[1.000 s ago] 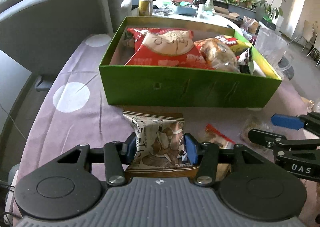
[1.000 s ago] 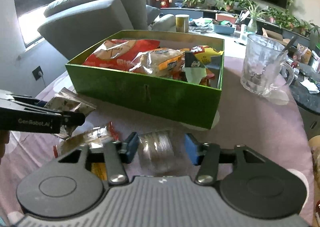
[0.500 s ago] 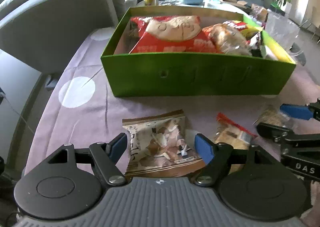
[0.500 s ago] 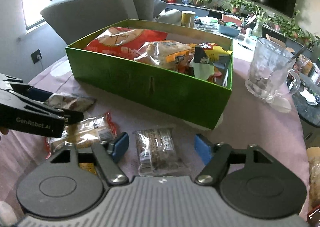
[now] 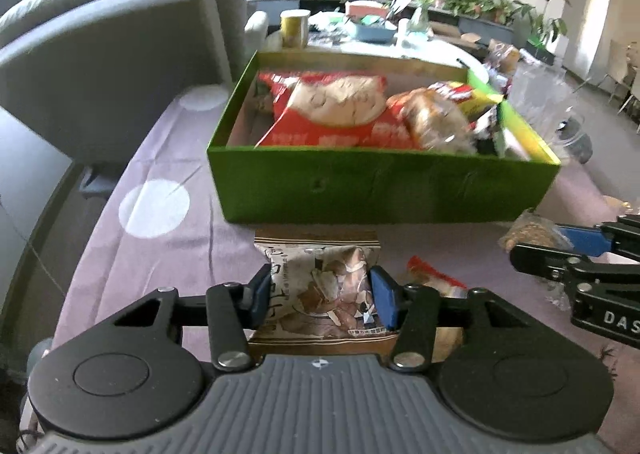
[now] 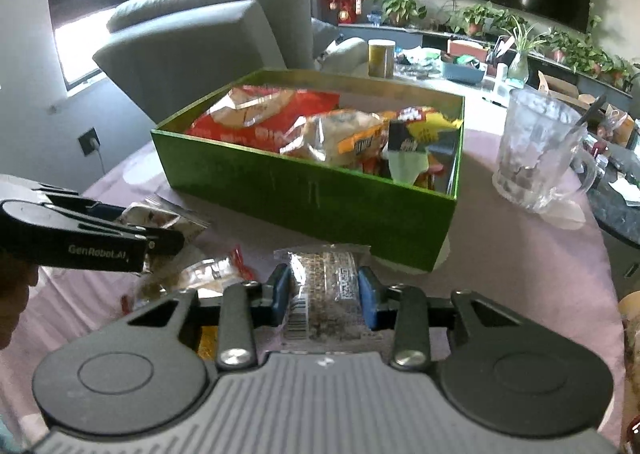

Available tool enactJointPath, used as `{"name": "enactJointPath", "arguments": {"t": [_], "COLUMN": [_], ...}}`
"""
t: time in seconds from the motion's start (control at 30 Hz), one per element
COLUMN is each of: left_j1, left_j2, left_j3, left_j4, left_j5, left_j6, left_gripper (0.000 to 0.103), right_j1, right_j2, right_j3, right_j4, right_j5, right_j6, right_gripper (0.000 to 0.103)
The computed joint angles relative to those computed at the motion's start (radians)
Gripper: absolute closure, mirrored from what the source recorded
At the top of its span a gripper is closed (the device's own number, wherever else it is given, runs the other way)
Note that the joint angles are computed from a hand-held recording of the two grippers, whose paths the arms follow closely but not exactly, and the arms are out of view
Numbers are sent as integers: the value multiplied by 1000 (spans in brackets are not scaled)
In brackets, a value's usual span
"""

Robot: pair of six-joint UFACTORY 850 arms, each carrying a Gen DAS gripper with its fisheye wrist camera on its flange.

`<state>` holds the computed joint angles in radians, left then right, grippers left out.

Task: Organize snacks
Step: 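Close the right gripper on the clear nut bar while the left gripper holds its packet, then carry both packets over the green box with both grippers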

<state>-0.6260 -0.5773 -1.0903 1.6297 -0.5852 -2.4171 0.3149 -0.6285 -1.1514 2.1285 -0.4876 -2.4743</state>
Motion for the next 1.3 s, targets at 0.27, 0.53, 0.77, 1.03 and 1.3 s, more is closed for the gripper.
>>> {"name": "enactJointPath", "arguments": {"t": [0.27,0.53,0.77,1.03,1.3], "left_j1": [-22,-11,9,33,64], "left_j2": [36,31,30,22,5], "left_j3": [1,-49,-78,-103,-127], "left_j4": [79,131,150,151,170], "left_j5": [-49,-64,-73,-76,-54], "left_j6": [-14,19,25,42,51], "left_gripper": [55,55,55,55,55], "right_j1": [-10,-13,-12,6,40], "right_j2": [27,29,1,-69,-170], "right_j3": [12,-22,-94,-230,-393], "right_j4": [8,45,54,17,-91], "right_j5": [-57,-86,-81,-17,90], "right_j6": [16,28,75,190,384], "right_gripper": [23,23,23,23,23]}}
